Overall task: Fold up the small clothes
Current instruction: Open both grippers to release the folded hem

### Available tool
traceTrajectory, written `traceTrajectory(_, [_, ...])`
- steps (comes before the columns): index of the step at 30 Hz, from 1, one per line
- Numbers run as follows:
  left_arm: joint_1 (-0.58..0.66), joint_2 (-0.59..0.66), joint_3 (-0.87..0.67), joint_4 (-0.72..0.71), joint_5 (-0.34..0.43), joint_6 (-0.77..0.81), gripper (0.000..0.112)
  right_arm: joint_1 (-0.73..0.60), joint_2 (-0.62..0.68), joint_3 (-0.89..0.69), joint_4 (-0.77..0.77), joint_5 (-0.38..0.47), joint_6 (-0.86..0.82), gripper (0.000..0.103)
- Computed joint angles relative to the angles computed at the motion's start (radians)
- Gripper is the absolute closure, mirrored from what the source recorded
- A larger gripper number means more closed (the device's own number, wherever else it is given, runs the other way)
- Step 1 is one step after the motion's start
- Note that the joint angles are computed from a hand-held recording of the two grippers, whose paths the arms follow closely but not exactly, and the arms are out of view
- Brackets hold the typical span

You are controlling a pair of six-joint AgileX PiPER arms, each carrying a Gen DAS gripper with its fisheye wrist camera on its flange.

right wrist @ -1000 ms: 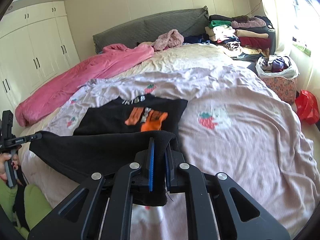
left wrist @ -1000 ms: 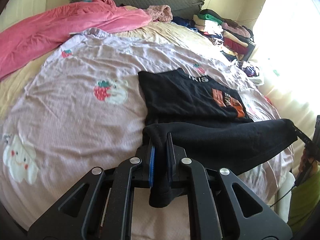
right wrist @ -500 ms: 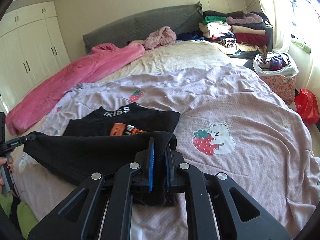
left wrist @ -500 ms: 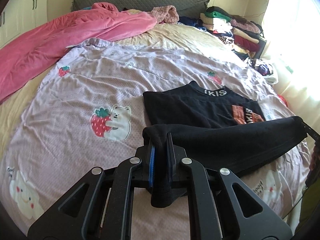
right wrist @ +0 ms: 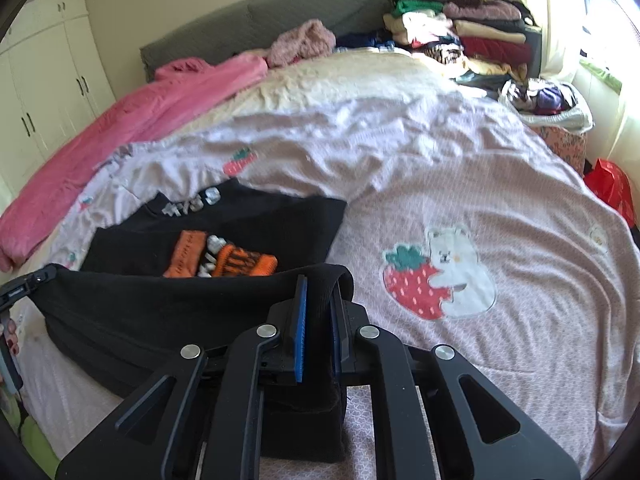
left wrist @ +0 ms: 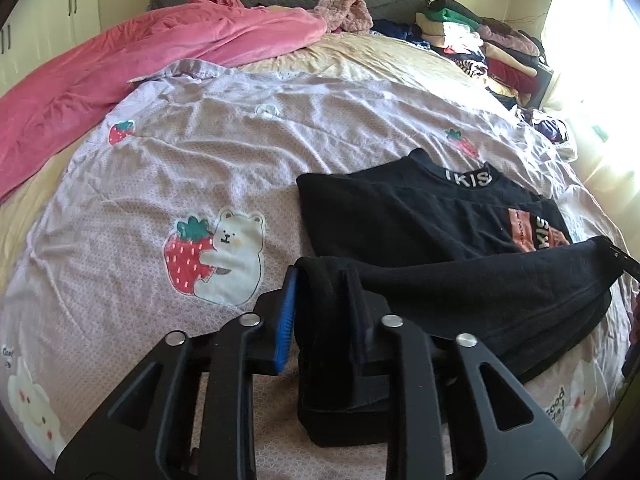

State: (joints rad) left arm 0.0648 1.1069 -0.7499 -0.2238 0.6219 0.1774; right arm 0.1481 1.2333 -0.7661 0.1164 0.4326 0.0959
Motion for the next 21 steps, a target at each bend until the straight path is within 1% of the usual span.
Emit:
traceTrajectory(1, [0.017, -0.004, 0.004, -0.032, 0.01, 0.031, 0.086, -0.008, 0.015, -0.005, 0.026, 0.011, -0.022, 0.091])
traceTrajectory(3, [0.068, -0.029, 0.012, -0.128, 0.041, 0.122, 0.077, -0.022, 0.007, 0.002, 0.057, 0.011, -0.049, 0.077])
traceTrajectory(4, [0.082, -0.039, 0.013, -0.156, 0.05, 0.148, 0.073, -0.03, -0.008, 0.01, 0.079, 0.009, -0.069, 0.067])
traceTrajectory(5, [0.104, -0.064, 0.018, -0.189, 0.068, 0.18, 0.071, -0.039, -0.029, 0.021, 0.103, 0.007, -0.091, 0.06])
traceTrajectory(6, [0.112, -0.079, 0.02, -0.206, 0.08, 0.194, 0.067, -0.044, -0.047, 0.028, 0.11, 0.01, -0.096, 0.059])
traceTrajectory(7, [0.137, -0.102, 0.024, -0.243, 0.099, 0.228, 0.066, -0.053, -0.075, 0.041, 0.117, 0.018, -0.103, 0.057])
traceTrajectory(10, [0.177, -0.159, 0.033, -0.294, 0.155, 0.27, 0.06, -0.072, -0.135, 0.066, 0.133, 0.049, -0.126, 0.055])
traceTrajectory(12, [0.204, -0.199, 0.044, -0.328, 0.191, 0.299, 0.058, -0.079, -0.174, 0.084, 0.148, 0.072, -0.148, 0.054])
traceTrajectory(13, [0.223, -0.221, 0.056, -0.349, 0.215, 0.321, 0.058, -0.072, -0.201, 0.096, 0.134, 0.081, -0.136, 0.054])
traceTrajectory(16, [0.24, -0.266, 0.089, -0.362, 0.255, 0.332, 0.057, -0.05, -0.265, 0.126, 0.12, 0.099, -0.111, 0.054])
traceTrajectory(18, [0.23, -0.287, 0.112, -0.35, 0.259, 0.327, 0.057, -0.027, -0.294, 0.14, 0.104, 0.107, -0.083, 0.053])
traceTrajectory(21, [0.183, -0.279, 0.132, -0.305, 0.236, 0.28, 0.057, 0.016, -0.3, 0.143, 0.063, 0.116, -0.033, 0.053])
